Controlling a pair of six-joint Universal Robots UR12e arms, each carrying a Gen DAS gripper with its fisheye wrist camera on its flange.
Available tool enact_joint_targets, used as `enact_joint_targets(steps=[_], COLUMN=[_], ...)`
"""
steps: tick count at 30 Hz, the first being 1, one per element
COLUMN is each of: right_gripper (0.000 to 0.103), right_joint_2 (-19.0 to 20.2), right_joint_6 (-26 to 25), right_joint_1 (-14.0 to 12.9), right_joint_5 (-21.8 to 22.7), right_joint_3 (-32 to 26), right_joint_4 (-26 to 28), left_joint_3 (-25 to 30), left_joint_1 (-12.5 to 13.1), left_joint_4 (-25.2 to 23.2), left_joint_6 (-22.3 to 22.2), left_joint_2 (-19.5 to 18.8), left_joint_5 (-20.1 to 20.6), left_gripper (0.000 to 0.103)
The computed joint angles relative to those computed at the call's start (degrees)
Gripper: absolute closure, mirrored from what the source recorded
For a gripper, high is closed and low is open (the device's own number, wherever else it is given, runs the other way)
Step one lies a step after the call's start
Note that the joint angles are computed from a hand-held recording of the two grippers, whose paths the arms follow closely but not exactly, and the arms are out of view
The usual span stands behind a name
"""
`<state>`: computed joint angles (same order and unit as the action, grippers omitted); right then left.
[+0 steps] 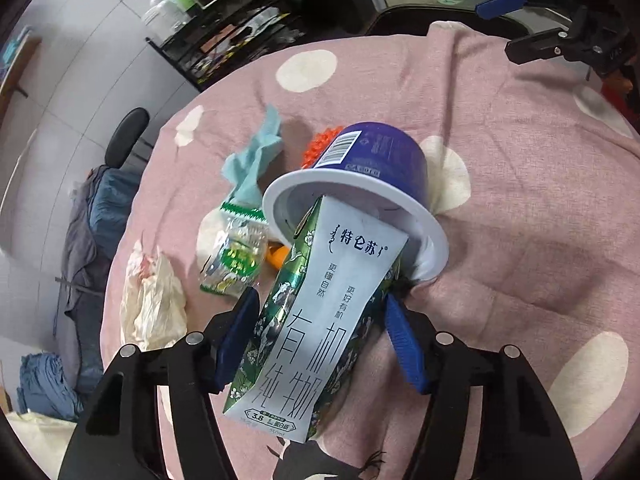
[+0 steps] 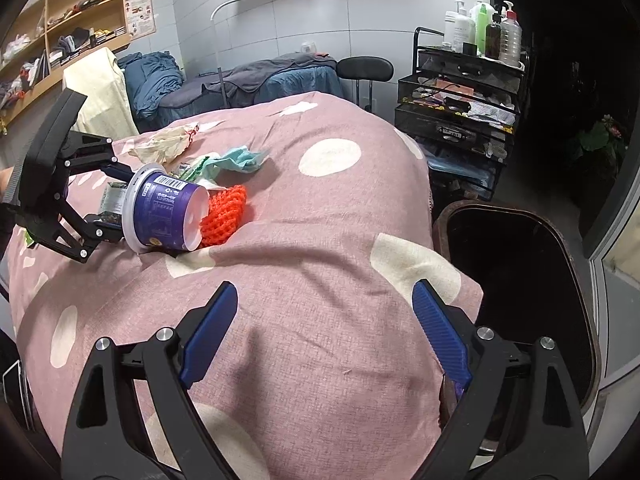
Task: Collect trash
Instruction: 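Grasp the green milk carton with the left tool while the right tool grasps the blue yogurt cup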
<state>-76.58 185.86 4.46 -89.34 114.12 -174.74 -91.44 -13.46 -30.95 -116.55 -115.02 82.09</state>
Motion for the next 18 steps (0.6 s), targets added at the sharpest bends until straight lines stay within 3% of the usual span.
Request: enact_joint_targets(steps=[2, 5, 8, 12, 15, 18], right_gripper=[0.015, 0.015, 0.015, 0.015, 0.015, 0.015], right_joint_2=[0.11, 0.31, 0.39, 0.06, -0.02, 0.26], right_joint_6=[-0.05, -0.26, -0.86, -1.55, -2.42, -3.49], right_joint_1=[-0.01, 0.3, 0.74, 0.98, 0.89, 0.91], right_joint_5=[0.69, 1.06, 1.26, 1.48, 1.92, 2.76], right_joint_3=[-0.24, -0.78, -1.04, -0.94, -0.98, -1.45], right_joint_4=[0.15, 0.12, -0.7, -1.37, -1.46, -1.19], left_joint_3=[-1.15, -2.03, -1.71, -2.98, -4.58, -7.07], left_joint_1=[-0.37, -1.69, -2.16, -1.71, -0.41, 1.15], left_joint_4=[2.95, 8.37, 9.4, 11.8, 13.31, 17.35], left_joint_6=[0.68, 1.94, 0.72, 0.51, -2.46, -8.15], left_joint_2=[0.07, -1.1, -1.66, -0.91, 0.74, 2.69], left_joint_5=[1.11, 5.93, 7.04, 5.67, 1.74, -2.6], left_gripper=[0.039, 0.039, 0.041, 0.045, 0.047, 0.047])
